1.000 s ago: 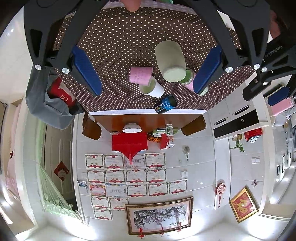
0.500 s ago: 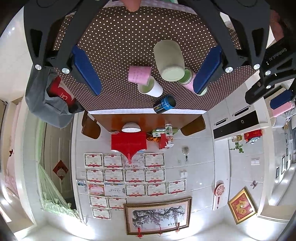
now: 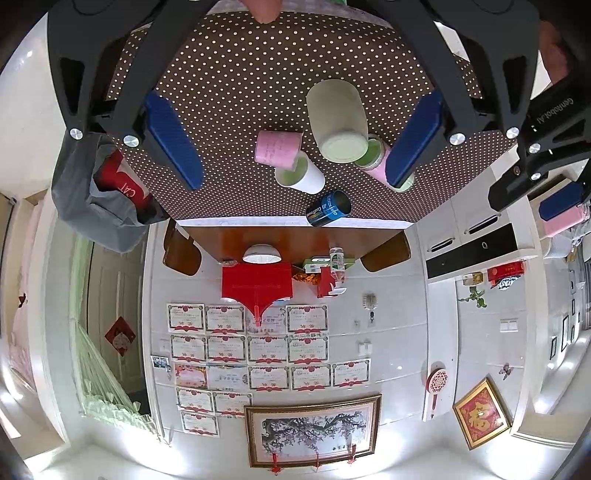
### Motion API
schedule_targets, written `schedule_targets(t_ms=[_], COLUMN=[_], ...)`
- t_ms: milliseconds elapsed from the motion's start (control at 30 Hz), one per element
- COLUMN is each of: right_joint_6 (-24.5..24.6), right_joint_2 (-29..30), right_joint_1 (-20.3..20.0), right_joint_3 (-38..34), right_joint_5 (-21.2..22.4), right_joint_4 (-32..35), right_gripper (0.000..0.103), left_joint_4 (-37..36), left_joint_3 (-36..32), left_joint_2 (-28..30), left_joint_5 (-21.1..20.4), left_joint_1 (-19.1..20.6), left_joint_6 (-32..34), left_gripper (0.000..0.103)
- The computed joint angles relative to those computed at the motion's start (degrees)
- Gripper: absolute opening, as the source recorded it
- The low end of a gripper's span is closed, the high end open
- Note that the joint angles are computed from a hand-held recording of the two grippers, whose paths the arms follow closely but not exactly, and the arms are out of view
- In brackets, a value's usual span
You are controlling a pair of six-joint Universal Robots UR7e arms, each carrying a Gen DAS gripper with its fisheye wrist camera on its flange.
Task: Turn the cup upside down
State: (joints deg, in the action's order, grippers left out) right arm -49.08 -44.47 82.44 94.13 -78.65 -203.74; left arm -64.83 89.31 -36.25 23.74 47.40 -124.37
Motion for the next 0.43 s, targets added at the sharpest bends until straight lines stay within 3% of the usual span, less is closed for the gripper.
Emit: schedule_targets(t_ms=[100, 433], right_joint_6=[-0.15, 0.45], right_joint_2=[0.12, -0.21], right_joint_1=[0.00, -0.29], right_joint_3=[-0.08, 0.02], right_joint_5=[-0.06, 0.37], right_joint_4=[-0.04, 0.24], right_gripper=[0.097, 0.097], left_joint_4=[-5.39, -5.96], left_joint_3=[1.71, 0.76], left_joint_2=[-0.13, 0.42], left_joint_5=[0.97, 0.07], left_joint_1=[-0.21, -0.15], left_joint_6=[3.65, 4.98], left_gripper=[0.084, 0.084])
